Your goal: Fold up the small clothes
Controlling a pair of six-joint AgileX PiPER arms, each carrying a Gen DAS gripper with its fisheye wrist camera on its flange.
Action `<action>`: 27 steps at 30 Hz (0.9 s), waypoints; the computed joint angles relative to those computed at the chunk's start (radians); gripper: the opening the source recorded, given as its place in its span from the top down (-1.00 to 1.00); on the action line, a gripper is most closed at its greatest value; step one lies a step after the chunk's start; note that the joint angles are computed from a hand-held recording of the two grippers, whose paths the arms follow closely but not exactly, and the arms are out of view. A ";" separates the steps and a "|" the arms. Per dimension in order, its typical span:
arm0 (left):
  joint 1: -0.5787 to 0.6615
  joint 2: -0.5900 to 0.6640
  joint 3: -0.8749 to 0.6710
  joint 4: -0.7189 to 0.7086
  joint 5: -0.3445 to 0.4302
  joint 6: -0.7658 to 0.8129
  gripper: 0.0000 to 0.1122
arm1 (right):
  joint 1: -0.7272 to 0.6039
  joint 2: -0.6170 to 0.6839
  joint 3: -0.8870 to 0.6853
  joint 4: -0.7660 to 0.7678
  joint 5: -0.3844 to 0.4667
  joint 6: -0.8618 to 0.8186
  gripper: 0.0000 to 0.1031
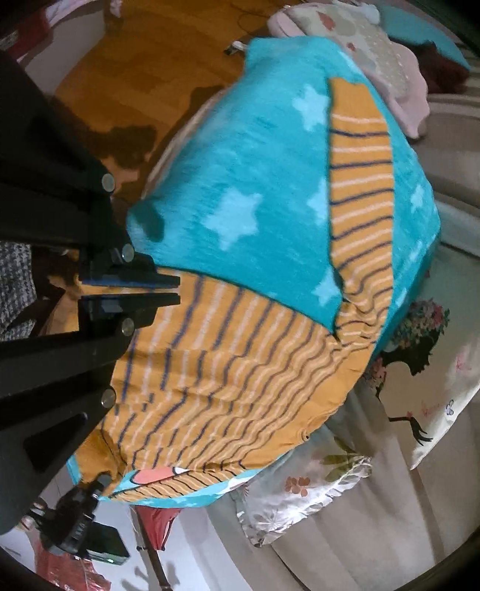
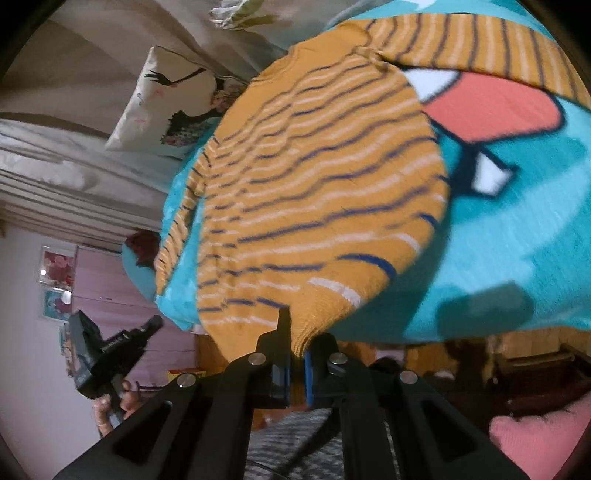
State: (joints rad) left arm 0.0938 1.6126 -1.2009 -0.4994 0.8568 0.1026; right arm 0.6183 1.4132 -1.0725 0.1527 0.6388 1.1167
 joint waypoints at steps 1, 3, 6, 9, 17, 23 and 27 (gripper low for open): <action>-0.005 0.030 -0.042 0.003 0.007 0.002 0.99 | -0.027 0.020 -0.024 0.033 -0.003 -0.043 0.89; -0.018 0.093 -0.126 -0.002 0.019 0.019 0.92 | -0.092 0.077 -0.090 0.104 0.001 -0.138 0.89; -0.036 0.207 -0.279 -0.018 0.058 0.049 0.47 | -0.197 0.197 -0.234 0.162 0.039 -0.221 0.89; -0.047 0.319 -0.425 -0.052 0.095 0.062 0.14 | -0.286 0.353 -0.421 0.137 0.104 -0.235 0.89; -0.059 0.513 -0.685 -0.016 0.211 0.029 0.14 | -0.390 0.581 -0.669 0.139 0.223 -0.265 0.89; -0.051 0.528 -0.700 -0.023 0.192 0.015 0.14 | -0.350 0.416 -0.486 0.270 0.201 -0.420 0.89; -0.045 0.493 -0.660 -0.022 0.153 0.006 0.14 | -0.287 0.194 -0.256 0.319 0.187 -0.494 0.89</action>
